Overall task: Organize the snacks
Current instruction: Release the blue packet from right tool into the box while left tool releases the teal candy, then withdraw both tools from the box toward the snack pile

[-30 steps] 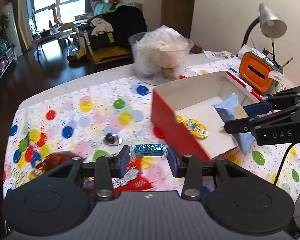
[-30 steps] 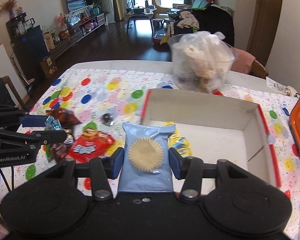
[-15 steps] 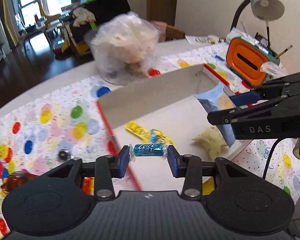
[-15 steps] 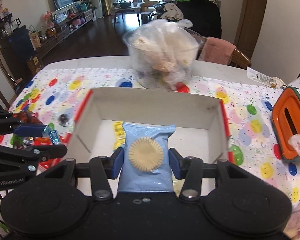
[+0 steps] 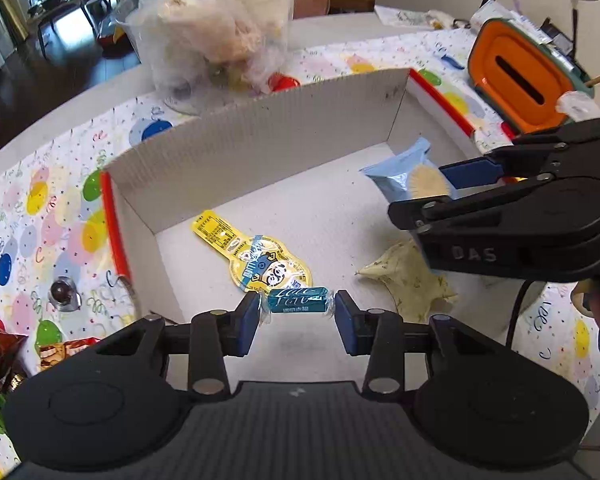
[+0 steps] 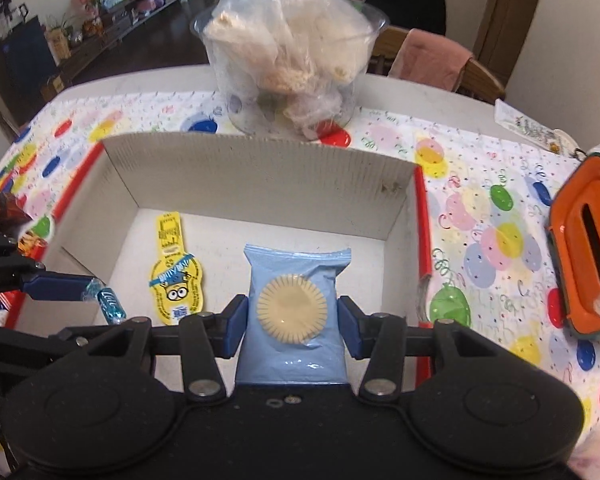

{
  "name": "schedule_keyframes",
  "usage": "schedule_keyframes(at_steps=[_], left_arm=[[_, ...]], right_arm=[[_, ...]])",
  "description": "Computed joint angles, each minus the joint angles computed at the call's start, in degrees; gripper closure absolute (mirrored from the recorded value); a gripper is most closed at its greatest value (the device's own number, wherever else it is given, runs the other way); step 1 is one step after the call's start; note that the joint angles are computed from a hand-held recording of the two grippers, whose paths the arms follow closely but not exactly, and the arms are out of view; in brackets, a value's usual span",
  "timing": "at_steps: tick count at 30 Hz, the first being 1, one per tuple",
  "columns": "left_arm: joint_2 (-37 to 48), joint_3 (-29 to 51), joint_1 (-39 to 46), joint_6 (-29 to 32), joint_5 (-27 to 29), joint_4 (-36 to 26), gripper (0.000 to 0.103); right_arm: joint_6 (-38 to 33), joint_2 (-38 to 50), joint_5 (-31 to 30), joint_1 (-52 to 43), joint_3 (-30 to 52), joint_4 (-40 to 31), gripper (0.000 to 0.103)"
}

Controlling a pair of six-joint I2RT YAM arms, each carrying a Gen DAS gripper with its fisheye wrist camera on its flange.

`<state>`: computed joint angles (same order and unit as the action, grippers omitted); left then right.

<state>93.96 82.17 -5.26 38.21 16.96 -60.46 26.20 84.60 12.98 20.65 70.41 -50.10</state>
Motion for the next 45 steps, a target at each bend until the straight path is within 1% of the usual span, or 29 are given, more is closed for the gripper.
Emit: schedule_keyframes(at_steps=[4, 8, 14, 20, 24, 28, 30, 32, 35, 38, 41, 45], left_arm=[[1.8, 0.3, -2.6, -2.1, -3.2, 0.1, 0.063], [3.4, 0.7, -4.7, -3.7, -7.0, 0.0, 0.063], [6.8, 4.3, -5.5, -5.2, -8.9, -2.6, 0.062], [8.7, 6.0, -5.9, -5.9, -10.5, -4.0, 0.062], [9.7, 7.2, -5.9, -6.4, -10.9, -4.9, 0.059], [9.2, 7.3, -5.1, -5.9, -9.3, -5.2, 0.048], [8.1, 6.4, -4.8, -5.3, -8.7, -4.5, 0.048], [7.1, 5.7, -4.2, -4.9, -7.8, -4.0, 0.048], [6.5, 5.7, -3.2, -4.3, -6.6, -4.1, 0.048], [5.2, 5.3, -1.8, -3.5, -5.2, -3.8, 0.048], [3.6, 5.0, 0.0, -2.4, -2.9, -3.8, 0.047], [1.3, 4.7, 2.6, -0.6, 0.3, -4.2, 0.045]], right_arm=[[-2.3, 3.7, -2.1, -2.1, 1.5, 0.2, 0.056], [-2.7, 6.5, -5.1, -4.0, 2.4, 0.3, 0.056], [-3.4, 9.1, -7.3, -4.9, 3.4, 0.1, 0.056], [-4.1, 11.1, -7.6, -4.3, 4.3, -0.3, 0.056], [-4.0, 10.8, -8.1, -4.1, 4.1, -0.3, 0.056], [-3.3, 9.0, -8.0, -4.2, 3.2, -0.1, 0.054], [-2.8, 7.6, -7.9, -4.1, 2.5, 0.0, 0.051], [-2.6, 5.9, -7.8, -3.8, 1.6, 0.2, 0.044], [-1.8, 3.7, -7.5, -3.3, 0.8, 0.2, 0.04], [-1.0, 1.6, -7.1, -2.6, 0.7, -0.3, 0.039], [-0.1, -0.3, -6.3, -1.7, 0.8, -1.0, 0.034], [1.1, -2.4, -4.9, 0.0, 1.7, -2.1, 0.032]])
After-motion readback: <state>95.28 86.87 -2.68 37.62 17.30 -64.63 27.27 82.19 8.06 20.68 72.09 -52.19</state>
